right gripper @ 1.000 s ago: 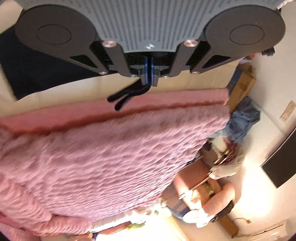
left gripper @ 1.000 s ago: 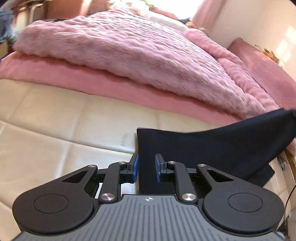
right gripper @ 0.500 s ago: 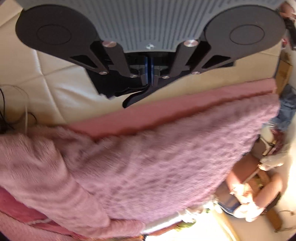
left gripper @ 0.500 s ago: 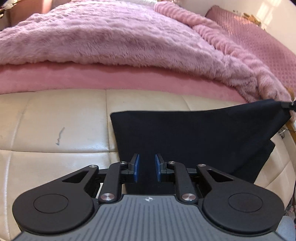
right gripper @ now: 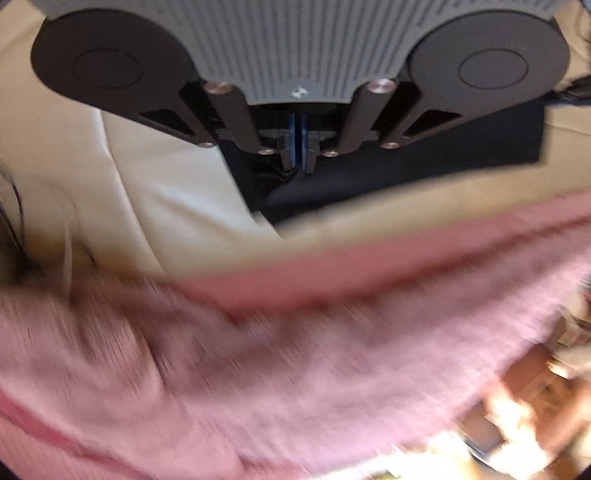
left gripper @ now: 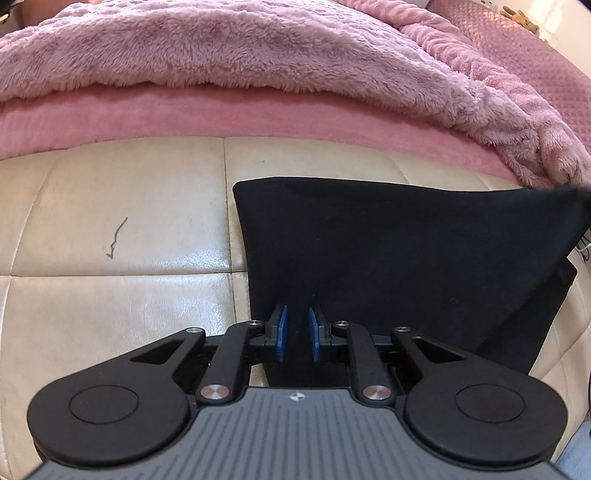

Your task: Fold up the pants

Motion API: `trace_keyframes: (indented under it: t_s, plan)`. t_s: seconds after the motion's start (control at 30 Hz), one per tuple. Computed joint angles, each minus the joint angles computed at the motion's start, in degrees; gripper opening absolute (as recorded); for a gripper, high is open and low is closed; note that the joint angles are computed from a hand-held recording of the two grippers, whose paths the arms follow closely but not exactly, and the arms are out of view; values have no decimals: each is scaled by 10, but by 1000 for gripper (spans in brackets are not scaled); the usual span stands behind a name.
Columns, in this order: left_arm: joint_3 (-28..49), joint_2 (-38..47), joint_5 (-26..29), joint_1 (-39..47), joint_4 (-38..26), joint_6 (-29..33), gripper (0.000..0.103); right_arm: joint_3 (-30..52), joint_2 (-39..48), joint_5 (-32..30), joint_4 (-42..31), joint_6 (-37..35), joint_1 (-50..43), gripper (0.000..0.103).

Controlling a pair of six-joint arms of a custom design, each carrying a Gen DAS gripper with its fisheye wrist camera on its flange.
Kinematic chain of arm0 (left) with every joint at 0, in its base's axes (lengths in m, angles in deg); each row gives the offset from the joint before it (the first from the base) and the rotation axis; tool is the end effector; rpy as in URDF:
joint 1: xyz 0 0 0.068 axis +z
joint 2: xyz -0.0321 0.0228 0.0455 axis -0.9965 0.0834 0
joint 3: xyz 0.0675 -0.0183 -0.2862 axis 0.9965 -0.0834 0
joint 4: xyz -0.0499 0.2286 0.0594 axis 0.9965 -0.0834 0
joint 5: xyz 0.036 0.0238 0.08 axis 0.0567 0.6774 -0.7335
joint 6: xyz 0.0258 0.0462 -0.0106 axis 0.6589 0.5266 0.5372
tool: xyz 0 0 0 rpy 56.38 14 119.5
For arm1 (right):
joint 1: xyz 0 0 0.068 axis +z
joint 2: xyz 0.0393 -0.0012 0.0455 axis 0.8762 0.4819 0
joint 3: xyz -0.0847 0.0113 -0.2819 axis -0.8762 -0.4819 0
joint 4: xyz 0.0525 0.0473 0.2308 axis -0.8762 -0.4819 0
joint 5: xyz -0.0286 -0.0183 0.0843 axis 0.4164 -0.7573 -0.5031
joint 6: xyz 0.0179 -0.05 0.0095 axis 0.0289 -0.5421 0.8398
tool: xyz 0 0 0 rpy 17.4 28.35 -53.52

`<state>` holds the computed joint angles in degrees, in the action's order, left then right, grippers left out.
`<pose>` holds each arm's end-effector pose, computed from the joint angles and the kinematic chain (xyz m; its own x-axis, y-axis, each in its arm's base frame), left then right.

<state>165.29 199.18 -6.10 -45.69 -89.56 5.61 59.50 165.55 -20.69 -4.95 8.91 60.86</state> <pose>0.2909 0.2157 0.2014 -0.8566 0.1304 -0.4992 0.2677 0.9395 -0.2139 0.2935 0.0027 0.2656 -0.7693 0.2755 -0.5765 0.1445 0.9539 0.2631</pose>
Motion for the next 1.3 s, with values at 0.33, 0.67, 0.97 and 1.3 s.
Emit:
trace_keyframes:
  t_s: [0.33, 0.67, 0.97, 1.3]
  plan:
    - [-2, 2, 9, 7, 7, -29, 18, -50, 90, 102, 80, -64, 19, 0]
    - [39, 15, 18, 0, 38, -95, 29, -77, 89, 104, 114, -68, 14, 6]
    - [195, 141, 51, -21, -44, -236, 44, -70, 100, 71, 172, -77, 15, 15]
    - [101, 101, 8, -55, 97, -237, 19, -9, 218, 105, 195, -47, -9, 30]
